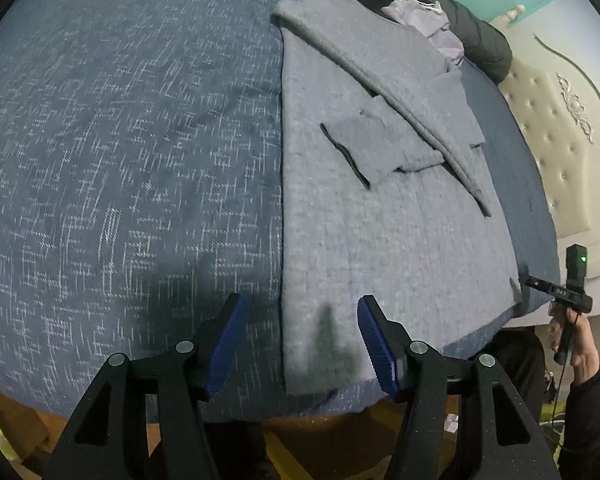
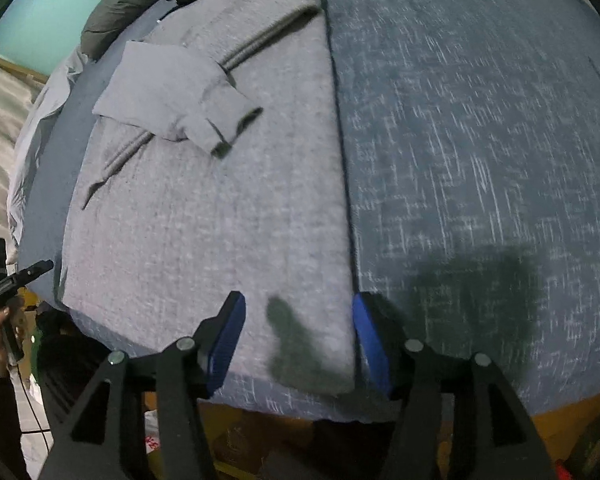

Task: Fold clothes
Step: 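Close both grippers on the sweatshirt hem edge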

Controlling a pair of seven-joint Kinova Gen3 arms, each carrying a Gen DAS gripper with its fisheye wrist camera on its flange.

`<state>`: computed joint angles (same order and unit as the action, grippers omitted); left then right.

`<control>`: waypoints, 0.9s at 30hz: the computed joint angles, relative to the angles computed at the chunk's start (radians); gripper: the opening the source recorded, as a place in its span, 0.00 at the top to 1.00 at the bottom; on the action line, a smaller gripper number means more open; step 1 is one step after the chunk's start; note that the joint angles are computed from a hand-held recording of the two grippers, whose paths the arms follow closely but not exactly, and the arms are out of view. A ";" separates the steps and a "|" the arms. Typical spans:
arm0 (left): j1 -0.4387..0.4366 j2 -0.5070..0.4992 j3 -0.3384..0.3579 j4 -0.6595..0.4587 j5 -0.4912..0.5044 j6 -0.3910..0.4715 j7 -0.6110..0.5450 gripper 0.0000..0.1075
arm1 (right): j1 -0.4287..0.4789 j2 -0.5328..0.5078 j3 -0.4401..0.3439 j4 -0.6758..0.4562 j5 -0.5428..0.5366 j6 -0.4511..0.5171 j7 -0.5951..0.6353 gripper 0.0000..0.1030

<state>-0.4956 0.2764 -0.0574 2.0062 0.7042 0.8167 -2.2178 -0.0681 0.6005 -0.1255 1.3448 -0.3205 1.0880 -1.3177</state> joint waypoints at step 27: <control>0.000 0.046 0.030 0.069 0.068 0.008 -0.096 0.88 | 0.031 0.029 -0.021 0.012 -0.058 0.014 0.070 0.75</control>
<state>-0.4957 0.3228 -0.0278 2.0756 0.7721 0.8245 -2.3137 -0.0369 0.6300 -0.1465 1.3565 -0.3781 1.1024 -1.2477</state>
